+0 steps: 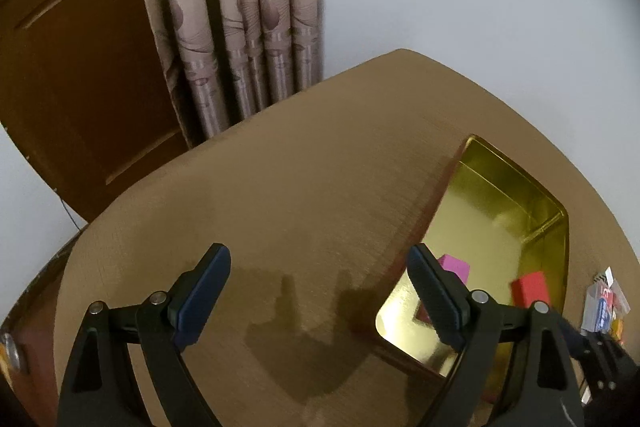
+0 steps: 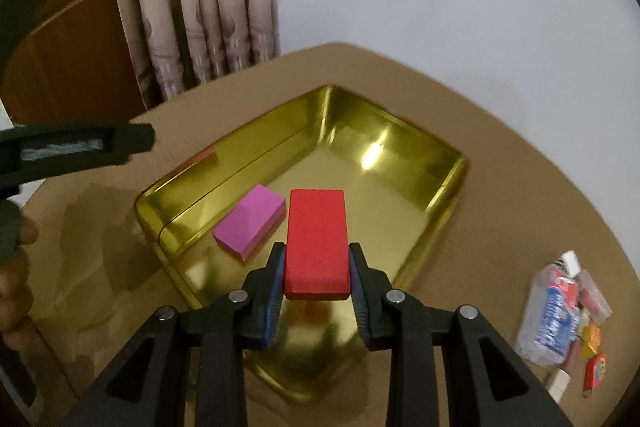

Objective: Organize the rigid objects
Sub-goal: 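Carry the red block into the tin beside the pink block, open right tool, then grasp the silver lighter with the left tool while the right tool grasps the red tape measure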

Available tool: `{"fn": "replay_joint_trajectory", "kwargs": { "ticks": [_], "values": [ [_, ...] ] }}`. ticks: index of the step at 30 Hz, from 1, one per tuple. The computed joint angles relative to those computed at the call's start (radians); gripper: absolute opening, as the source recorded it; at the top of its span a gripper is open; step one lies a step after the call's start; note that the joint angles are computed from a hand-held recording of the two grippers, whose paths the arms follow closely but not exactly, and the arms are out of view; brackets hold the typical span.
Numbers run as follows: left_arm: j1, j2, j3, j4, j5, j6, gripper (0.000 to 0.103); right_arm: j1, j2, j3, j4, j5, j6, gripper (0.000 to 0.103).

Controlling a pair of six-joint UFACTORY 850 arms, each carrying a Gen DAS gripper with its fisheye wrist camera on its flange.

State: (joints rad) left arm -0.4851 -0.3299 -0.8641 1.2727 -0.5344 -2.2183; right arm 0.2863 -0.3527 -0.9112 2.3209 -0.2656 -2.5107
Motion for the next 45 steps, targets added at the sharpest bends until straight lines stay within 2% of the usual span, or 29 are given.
{"fn": "replay_joint_trajectory", "kwargs": {
  "ticks": [5,10,14,17,20,23,26,31,34,39,43,44,45],
  "values": [
    [0.005,0.003,0.003,0.035,0.011,-0.033,0.088,0.015,-0.073,-0.084,-0.167,0.062,0.202,0.030],
    [0.010,0.003,0.006,0.028,0.042,-0.016,0.088,0.031,-0.111,-0.128,-0.212,0.110,0.251,0.030],
    [0.011,0.003,0.004,0.031,0.038,-0.010,0.088,0.033,-0.137,-0.150,-0.335,0.119,0.376,0.030],
    [0.016,0.009,0.011,0.057,0.060,-0.033,0.088,0.032,-0.146,-0.151,-0.302,0.115,0.336,0.030],
    [0.016,0.019,0.020,0.090,0.066,-0.070,0.088,0.029,-0.144,-0.146,-0.362,0.101,0.383,0.031],
    [0.014,0.015,0.018,0.083,0.056,-0.055,0.088,0.027,-0.131,-0.124,-0.195,0.091,0.203,0.031],
    [0.014,0.010,0.014,0.073,0.057,-0.037,0.088,0.005,-0.104,-0.095,-0.201,0.050,0.220,0.031],
    [0.001,0.003,0.006,0.070,0.038,-0.019,0.088,-0.075,-0.014,-0.004,-0.238,-0.074,0.279,0.032],
    [-0.011,-0.004,-0.003,0.062,0.027,0.005,0.088,-0.145,0.045,0.065,-0.189,-0.130,0.218,0.035],
    [-0.032,-0.008,-0.007,0.066,0.011,0.028,0.088,-0.298,0.088,0.136,-0.073,-0.151,0.082,0.037],
    [-0.046,-0.022,-0.020,0.052,0.008,0.078,0.088,-0.438,0.058,0.140,0.057,-0.142,-0.041,0.038],
    [-0.049,-0.025,-0.024,0.053,0.008,0.086,0.088,-0.466,0.049,0.140,0.079,-0.145,-0.065,0.040],
    [-0.052,-0.025,-0.024,0.060,0.015,0.084,0.088,-0.496,0.038,0.138,0.118,-0.148,-0.107,0.048]
  ]
}}
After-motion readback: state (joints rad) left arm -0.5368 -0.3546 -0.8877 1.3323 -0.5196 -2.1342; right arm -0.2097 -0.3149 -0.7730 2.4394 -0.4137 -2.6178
